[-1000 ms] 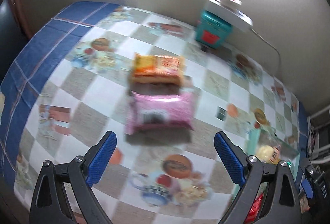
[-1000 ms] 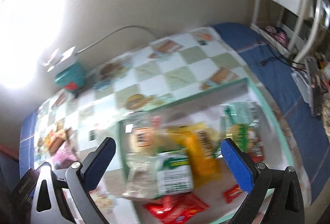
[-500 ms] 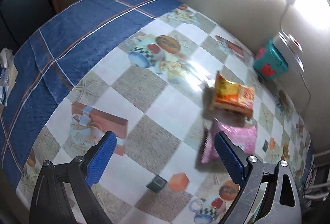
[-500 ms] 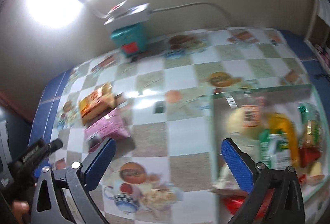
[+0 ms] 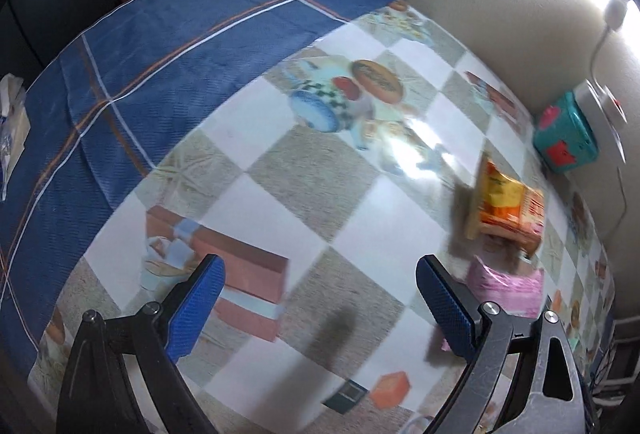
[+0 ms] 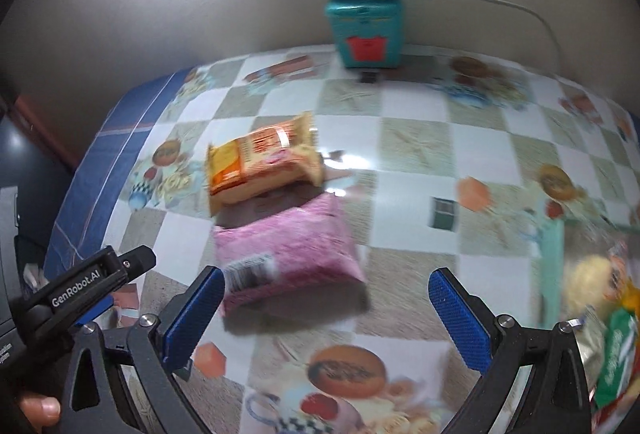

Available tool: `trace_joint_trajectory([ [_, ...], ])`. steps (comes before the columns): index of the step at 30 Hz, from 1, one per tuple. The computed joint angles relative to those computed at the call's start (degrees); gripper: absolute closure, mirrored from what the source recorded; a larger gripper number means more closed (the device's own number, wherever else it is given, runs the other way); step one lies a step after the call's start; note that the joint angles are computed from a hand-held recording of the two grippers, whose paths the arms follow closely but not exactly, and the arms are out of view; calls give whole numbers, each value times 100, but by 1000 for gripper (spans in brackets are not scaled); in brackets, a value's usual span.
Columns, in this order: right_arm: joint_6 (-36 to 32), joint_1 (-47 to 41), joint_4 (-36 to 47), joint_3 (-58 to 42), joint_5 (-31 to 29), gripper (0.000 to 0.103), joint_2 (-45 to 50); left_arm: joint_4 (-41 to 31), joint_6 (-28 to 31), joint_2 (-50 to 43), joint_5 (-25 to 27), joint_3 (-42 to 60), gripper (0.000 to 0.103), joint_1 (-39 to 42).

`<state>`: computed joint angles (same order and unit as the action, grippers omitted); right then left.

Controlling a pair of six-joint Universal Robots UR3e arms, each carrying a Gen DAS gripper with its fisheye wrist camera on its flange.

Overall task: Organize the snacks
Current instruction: 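Move both tools back toward the pink and yellow packs, then grasp the pink wafer pack with the right tool while the left tool grasps the yellow cake pack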

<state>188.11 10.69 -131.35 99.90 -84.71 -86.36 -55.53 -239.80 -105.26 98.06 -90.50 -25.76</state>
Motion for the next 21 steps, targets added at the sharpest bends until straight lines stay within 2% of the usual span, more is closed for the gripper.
trace_joint_trajectory([
  [5, -65, 354, 46, -550, -121, 0, 718, 273, 16, 299, 10, -500, 7, 167],
  [12, -32, 547, 148, -946, -356, 0, 1262, 417, 90, 311, -1, -614, 7, 213],
  [21, 26, 498, 56, -859, -254, 1, 1339, 460, 209, -5, -17, -346, 7, 111],
])
